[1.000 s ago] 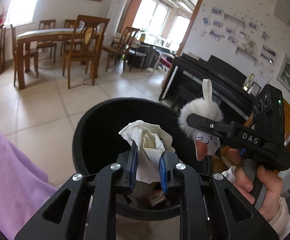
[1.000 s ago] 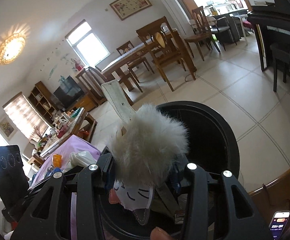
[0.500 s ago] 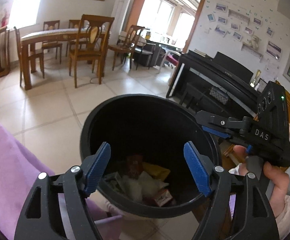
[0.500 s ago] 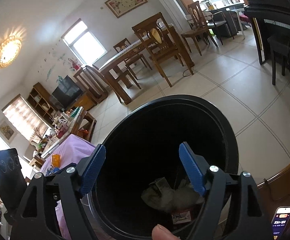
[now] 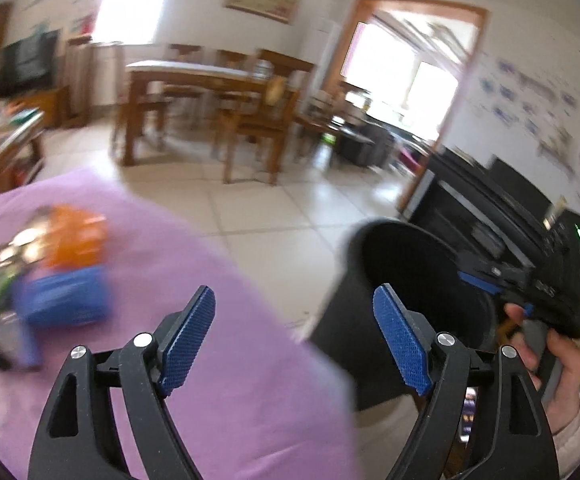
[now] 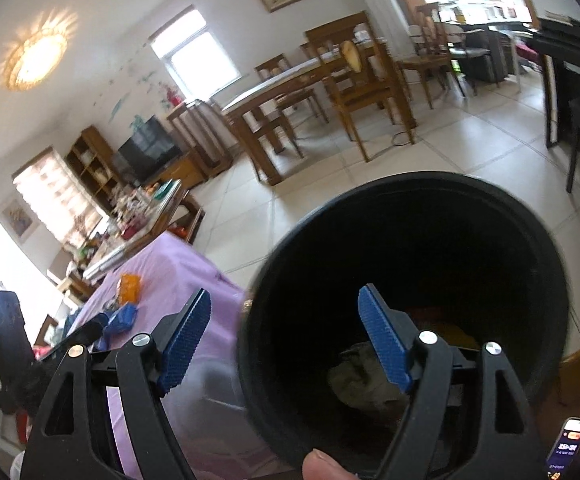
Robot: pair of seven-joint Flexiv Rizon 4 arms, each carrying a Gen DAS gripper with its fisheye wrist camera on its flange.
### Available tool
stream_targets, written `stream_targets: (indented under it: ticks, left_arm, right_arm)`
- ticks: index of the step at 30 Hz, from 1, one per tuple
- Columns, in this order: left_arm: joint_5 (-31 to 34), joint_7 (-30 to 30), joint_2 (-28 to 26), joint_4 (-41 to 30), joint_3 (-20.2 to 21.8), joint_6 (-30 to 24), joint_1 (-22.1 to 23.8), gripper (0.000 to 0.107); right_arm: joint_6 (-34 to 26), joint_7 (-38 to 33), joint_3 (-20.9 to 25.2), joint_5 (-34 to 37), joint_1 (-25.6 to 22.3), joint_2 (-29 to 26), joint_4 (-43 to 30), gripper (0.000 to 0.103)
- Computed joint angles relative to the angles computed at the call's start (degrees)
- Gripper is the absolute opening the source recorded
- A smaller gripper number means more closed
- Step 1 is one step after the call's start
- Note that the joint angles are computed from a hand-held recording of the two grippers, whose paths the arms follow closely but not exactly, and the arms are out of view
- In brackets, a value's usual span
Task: Collect trash
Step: 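Grasp the orange bag with the right tool while the left tool grasps the green gum pack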
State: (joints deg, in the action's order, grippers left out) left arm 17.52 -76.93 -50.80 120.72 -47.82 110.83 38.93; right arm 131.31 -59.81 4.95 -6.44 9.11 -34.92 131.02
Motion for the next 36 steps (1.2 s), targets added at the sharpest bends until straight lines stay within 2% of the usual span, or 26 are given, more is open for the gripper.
stream_targets:
  ticks: [5, 6, 10, 12, 15, 17, 25, 30, 33, 36]
  left_arm:
    - [1.09, -1.59, 2.8, 2.59, 1.31, 1.47, 10.9, 0.08]
    - [1.24, -1.52, 3.17, 2.49, 1.43, 0.86, 12.09, 0.073]
    - [-0.75, 1.11, 3.56, 0.85, 1.23, -4.74, 17.08, 0.063]
    - [-2.91, 3.82, 3.05, -1.23, 1.24, -9.27, 18.2, 0.054]
    - [-5.62, 7.32, 2.66, -3.13, 1.23, -13.91, 18.11, 0.042]
    - [-6.84, 9.35, 3.28, -3.61, 2.17, -15.62, 16.79, 0.039]
    - [-12.96, 15.11, 2.63, -6.47, 4.8, -18.12, 12.2, 0.038]
    - [-17.2, 16.71, 3.04, -7.91, 7.98, -17.21, 7.71, 0.038]
    - [-19.71, 17.9, 2.37, -7.34, 6.77, -16.39, 8.19, 0.037]
    - [-21.57, 19.15, 0.67, -6.62, 3.39, -16.53, 11.11, 0.033]
  right_arm:
    - [-3.96, -1.3, 0.53, -0.23, 4.94, -0.73, -3.44, 0.076]
    - [-4.63, -1.41, 0.81, -0.54, 5.69, -1.02, -4.2, 0.076]
    - [-7.54, -1.41, 2.1, -2.36, 8.13, -2.13, -7.43, 0.076]
    - [-9.1, -1.31, 2.98, -3.92, 8.98, -2.8, -9.2, 0.076]
    - [-10.94, -1.12, 4.28, -6.42, 9.45, -3.46, -11.14, 0.076]
    - [-12.28, -1.07, 4.5, -7.26, 10.37, -3.73, -12.36, 0.076]
    - [-18.15, -0.92, 4.78, -10.48, 11.16, -5.31, -17.67, 0.076]
    - [-25.22, -1.1, 4.44, -11.82, 12.5, -7.9, -24.98, 0.076]
    - [-31.3, -1.21, 7.52, -13.62, 10.78, -11.05, -31.52, 0.076]
    - [-36.8, -2.36, 9.21, -14.12, 10.36, -14.02, -37.19, 0.076]
